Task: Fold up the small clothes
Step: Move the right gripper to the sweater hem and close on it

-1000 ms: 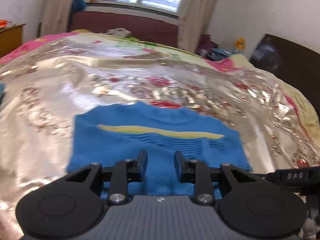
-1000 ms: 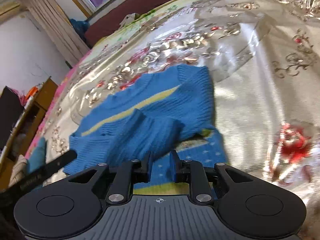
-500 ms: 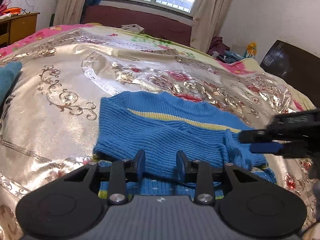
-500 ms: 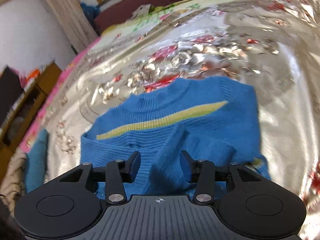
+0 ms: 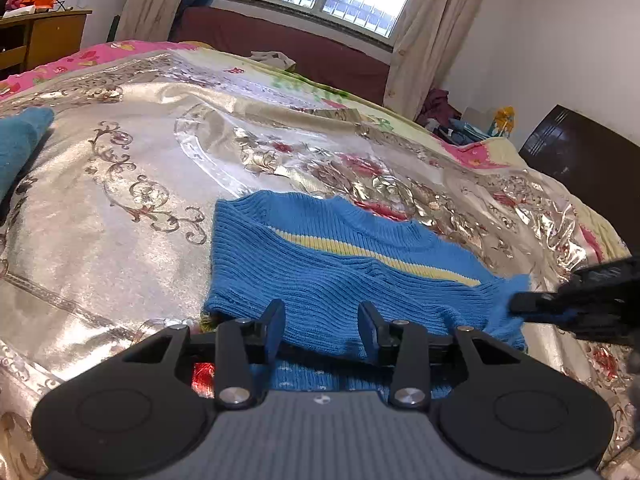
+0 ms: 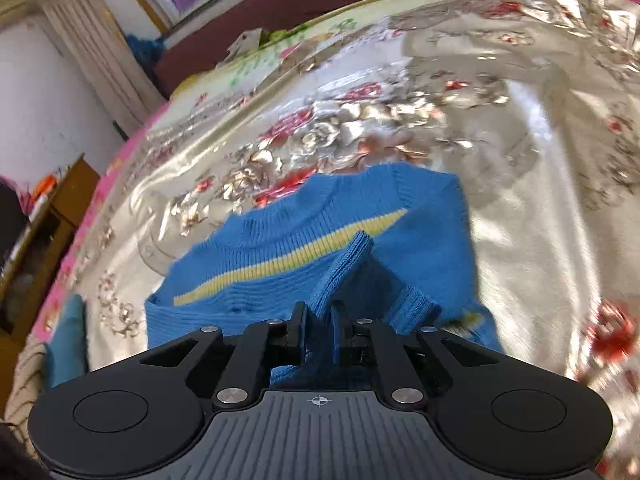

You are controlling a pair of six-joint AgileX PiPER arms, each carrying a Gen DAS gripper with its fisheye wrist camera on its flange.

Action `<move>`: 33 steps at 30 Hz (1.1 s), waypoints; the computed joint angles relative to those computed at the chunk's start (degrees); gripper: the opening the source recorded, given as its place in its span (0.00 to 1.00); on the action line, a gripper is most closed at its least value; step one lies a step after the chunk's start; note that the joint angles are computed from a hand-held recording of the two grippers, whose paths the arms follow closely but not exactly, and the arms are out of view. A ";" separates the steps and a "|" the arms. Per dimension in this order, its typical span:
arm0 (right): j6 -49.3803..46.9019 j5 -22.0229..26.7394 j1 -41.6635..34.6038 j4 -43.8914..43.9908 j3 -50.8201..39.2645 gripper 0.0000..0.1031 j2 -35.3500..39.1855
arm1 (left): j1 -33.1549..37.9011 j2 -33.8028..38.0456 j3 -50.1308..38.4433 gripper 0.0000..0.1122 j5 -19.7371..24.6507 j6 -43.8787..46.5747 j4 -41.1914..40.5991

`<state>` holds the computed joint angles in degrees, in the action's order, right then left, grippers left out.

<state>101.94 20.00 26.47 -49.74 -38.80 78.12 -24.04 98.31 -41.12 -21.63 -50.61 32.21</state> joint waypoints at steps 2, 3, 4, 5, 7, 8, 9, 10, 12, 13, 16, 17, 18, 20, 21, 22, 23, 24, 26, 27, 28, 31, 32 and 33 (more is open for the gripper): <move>-0.75 0.00 0.75 2.52 2.77 0.11 -2.10 | -0.21 0.01 -0.04 0.39 0.13 0.15 0.17; -2.43 -0.30 0.87 4.87 4.01 0.14 -2.84 | -0.49 0.02 -0.06 0.39 0.32 0.82 -0.28; -6.39 -1.44 0.27 9.29 5.21 0.17 -3.49 | -0.66 0.06 -0.18 0.39 0.58 1.12 -0.39; -11.06 -2.16 -0.20 14.90 6.29 0.17 -3.88 | -0.95 0.14 -0.29 0.40 0.94 1.56 -0.63; -15.17 -1.70 -0.11 20.56 7.77 0.17 -4.63 | -1.25 0.30 -0.34 0.40 1.43 1.96 -0.76; -14.19 -1.03 0.52 19.96 8.65 0.18 -5.57 | -1.41 0.39 -0.43 0.40 1.72 2.07 -0.81; -11.51 0.06 1.55 17.61 9.19 0.18 -6.43 | -1.45 0.39 -0.48 0.40 1.87 2.08 -0.75; -10.19 1.51 1.97 15.87 9.60 0.19 -7.68 | -1.56 0.43 -0.53 0.40 2.02 2.33 -0.92; -7.81 3.64 2.55 12.58 9.69 0.23 -8.94 | -1.72 0.52 -0.56 0.40 2.14 2.72 -1.16; -6.90 4.59 2.69 11.07 9.74 0.24 -9.55 | -1.81 0.59 -0.61 0.40 2.24 2.81 -1.18; -7.63 5.65 1.58 8.02 9.16 0.28 -9.38 | -2.06 0.74 -0.73 0.40 2.57 3.34 -1.58; -8.94 5.08 0.70 7.36 8.97 0.29 -8.87 | -2.13 0.77 -0.80 0.40 2.71 3.51 -1.72; -10.98 3.65 -0.85 6.84 8.86 0.34 -8.03 | -2.20 0.82 -0.84 0.40 2.83 3.76 -1.95; -11.25 1.24 -2.93 3.83 7.98 0.36 -4.81 | -2.28 0.99 -1.11 0.40 3.15 3.83 -2.04; -11.18 0.03 -3.69 3.01 7.80 0.36 -3.59 | -2.30 1.11 -1.16 0.40 3.21 3.99 -2.20; -10.66 -1.02 -4.44 2.06 7.57 0.36 -2.21 | -2.34 1.23 -1.27 0.40 3.35 4.02 -2.22; -10.50 -2.42 -5.49 1.62 7.29 0.36 -0.78 | -2.43 1.36 -1.38 0.40 3.50 4.17 -2.38; -10.61 -4.04 -6.45 1.58 7.25 0.36 0.14 | -2.53 1.43 -1.43 0.40 3.63 4.37 -2.60; -11.54 -7.70 -8.18 1.82 7.36 0.36 1.29 | -2.62 1.66 -1.66 0.40 3.79 4.34 -2.55; -11.12 -8.42 -8.27 1.01 7.30 0.36 1.64 | -2.67 1.76 -1.74 0.40 3.87 4.38 -2.62; -10.31 -8.81 -8.32 -0.50 7.11 0.36 2.20 | -2.72 1.89 -1.87 0.40 3.96 4.38 -2.64; -15.75 -10.54 -10.58 3.80 6.59 0.33 4.03 | -2.75 2.19 -2.07 0.40 4.13 4.17 -2.35; -19.10 -11.43 -11.60 7.63 6.77 0.30 3.96 | -2.79 2.15 -1.98 0.40 4.14 4.37 -2.50; -20.16 -11.67 -12.14 9.27 6.96 0.21 3.52 | -2.82 2.09 -1.81 0.40 3.99 4.81 -2.90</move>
<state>81.78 8.34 14.33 -40.47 -31.84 81.64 -26.85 100.39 -42.93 -17.64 -45.80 29.31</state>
